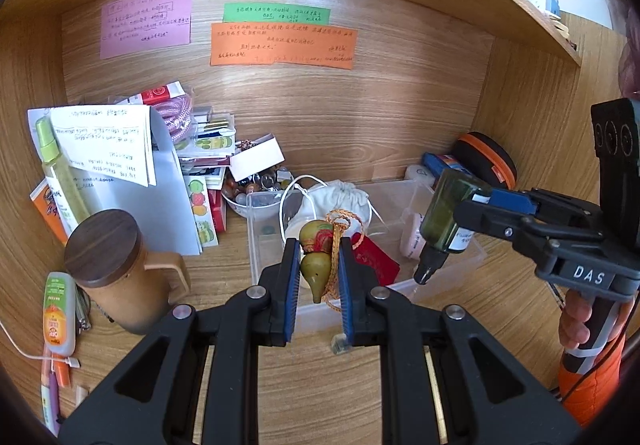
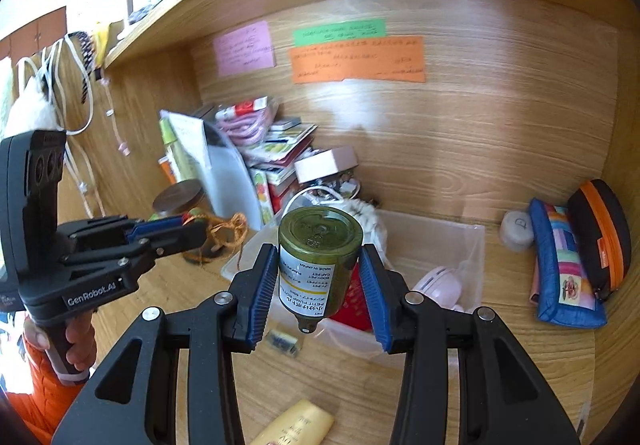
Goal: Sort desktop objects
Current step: 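Carry the gourd charm and green bottle with both grippers over the bin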
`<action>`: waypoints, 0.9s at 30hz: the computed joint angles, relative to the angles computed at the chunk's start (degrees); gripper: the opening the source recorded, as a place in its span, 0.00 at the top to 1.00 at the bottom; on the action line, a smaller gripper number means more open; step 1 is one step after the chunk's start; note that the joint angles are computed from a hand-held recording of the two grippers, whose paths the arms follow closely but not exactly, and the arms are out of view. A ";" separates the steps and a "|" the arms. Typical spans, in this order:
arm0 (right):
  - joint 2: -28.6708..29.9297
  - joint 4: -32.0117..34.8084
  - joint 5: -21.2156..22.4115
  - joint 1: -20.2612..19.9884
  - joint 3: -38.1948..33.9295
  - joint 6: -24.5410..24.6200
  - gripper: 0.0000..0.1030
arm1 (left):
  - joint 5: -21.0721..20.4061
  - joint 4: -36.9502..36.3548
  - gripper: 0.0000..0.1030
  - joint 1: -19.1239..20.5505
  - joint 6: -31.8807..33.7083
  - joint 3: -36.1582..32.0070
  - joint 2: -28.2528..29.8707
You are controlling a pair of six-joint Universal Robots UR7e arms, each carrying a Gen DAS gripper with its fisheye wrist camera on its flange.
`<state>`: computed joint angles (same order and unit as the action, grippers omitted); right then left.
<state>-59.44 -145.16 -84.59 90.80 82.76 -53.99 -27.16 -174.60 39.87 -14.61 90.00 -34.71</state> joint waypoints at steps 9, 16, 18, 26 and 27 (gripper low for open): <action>3.82 1.26 -1.22 -0.22 -5.17 1.55 0.63 | -1.84 1.66 0.84 2.47 1.44 -3.40 1.13; 5.98 2.10 -3.69 -0.12 -6.96 1.78 0.63 | -4.02 4.85 0.84 4.47 -0.23 -4.62 1.81; 6.53 2.49 -4.41 -0.12 -7.27 1.76 0.63 | -4.49 5.73 0.84 4.89 -0.78 -4.76 1.95; 8.38 3.83 -6.19 -0.40 -8.45 0.94 0.62 | -6.50 8.53 0.84 6.21 -2.86 -5.41 2.52; 8.52 3.84 -6.33 -0.43 -8.48 0.72 0.62 | -6.75 8.73 0.84 6.33 -3.03 -5.45 2.59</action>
<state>-50.91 -141.33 -90.92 90.38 74.27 -53.27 -33.91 -165.87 46.19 -17.64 84.56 -32.12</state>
